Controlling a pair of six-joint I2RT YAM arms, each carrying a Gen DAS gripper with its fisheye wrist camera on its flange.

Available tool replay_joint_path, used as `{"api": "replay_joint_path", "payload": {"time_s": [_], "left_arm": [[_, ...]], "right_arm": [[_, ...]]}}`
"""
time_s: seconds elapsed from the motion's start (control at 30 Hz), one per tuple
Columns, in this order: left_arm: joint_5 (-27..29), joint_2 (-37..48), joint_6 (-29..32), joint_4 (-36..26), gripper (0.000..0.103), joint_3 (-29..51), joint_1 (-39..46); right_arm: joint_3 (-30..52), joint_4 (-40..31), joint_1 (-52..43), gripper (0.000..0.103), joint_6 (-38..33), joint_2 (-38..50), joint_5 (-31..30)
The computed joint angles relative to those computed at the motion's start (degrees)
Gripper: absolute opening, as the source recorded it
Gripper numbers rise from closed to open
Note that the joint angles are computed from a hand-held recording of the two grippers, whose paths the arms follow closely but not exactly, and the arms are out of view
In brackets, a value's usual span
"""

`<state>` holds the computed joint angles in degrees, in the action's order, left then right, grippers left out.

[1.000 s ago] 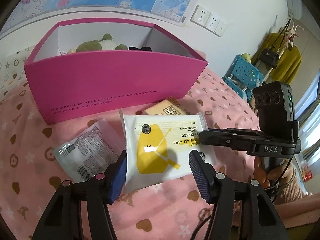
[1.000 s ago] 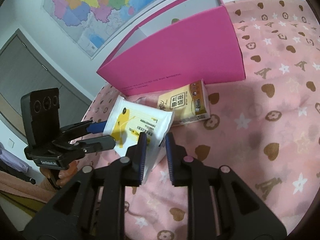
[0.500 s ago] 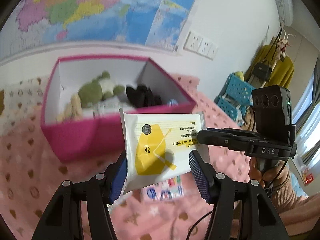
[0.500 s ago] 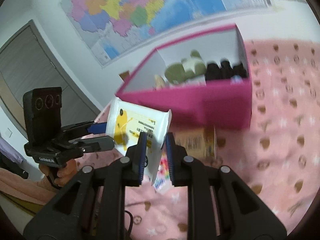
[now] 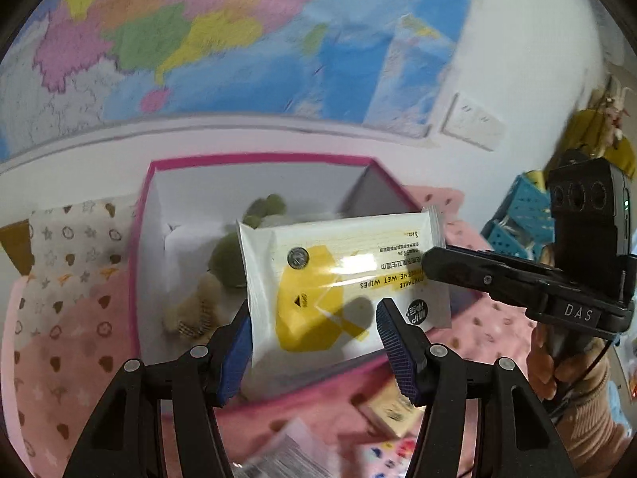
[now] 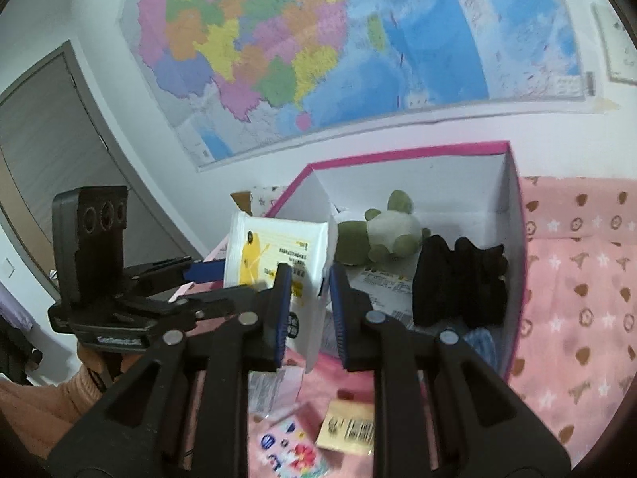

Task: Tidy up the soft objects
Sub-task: 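Carry the wet-wipe pack over the magenta box and lower it inside, then move both grippers toward the pink floral tissue pack on the bed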

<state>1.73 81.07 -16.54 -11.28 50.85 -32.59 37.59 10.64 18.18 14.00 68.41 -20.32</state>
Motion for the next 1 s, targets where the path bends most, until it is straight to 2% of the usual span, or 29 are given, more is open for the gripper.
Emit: {"api": "replay_joint_path", "payload": {"time_s": [0.17,0.27,0.37,0.47,0.7,0.8,1.0], "left_arm": [[0.65,6.45,-1.10,-1.13,0.061,3.57,2.56],[-2.73,5.98,-1.27,0.36,0.061,2.71,1.97],[-3.96,2.95,-1.09,2.30,0.061,0.35,1.53],[-5.70,-1.64,-0.20,3.80,0.061,-2.84,-0.23],[-8.07,-13.18,1.64,6.27,0.063,-10.89,-7.94],[-8.30,-14.77,1.41,6.14,0.063,-12.76,-10.38],[-8.62,-13.29,-1.81,7.49,0.063,-17.19,-13.98]], "right_arm": [[5.59,-0.87,-0.72,0.027,0.87,9.65,0.99],[6.74,-0.29,-0.80,0.046,2.76,12.34,4.53],[4.98,1.45,-1.08,0.047,2.91,11.48,4.43],[1.24,2.31,-0.59,0.047,1.40,7.19,5.57],[-9.65,2.77,-0.39,0.050,0.23,-6.96,3.15],[-14.65,2.47,1.16,0.050,0.43,-13.05,4.68],[-22.14,3.33,2.60,0.050,2.54,-17.17,4.04]]}}
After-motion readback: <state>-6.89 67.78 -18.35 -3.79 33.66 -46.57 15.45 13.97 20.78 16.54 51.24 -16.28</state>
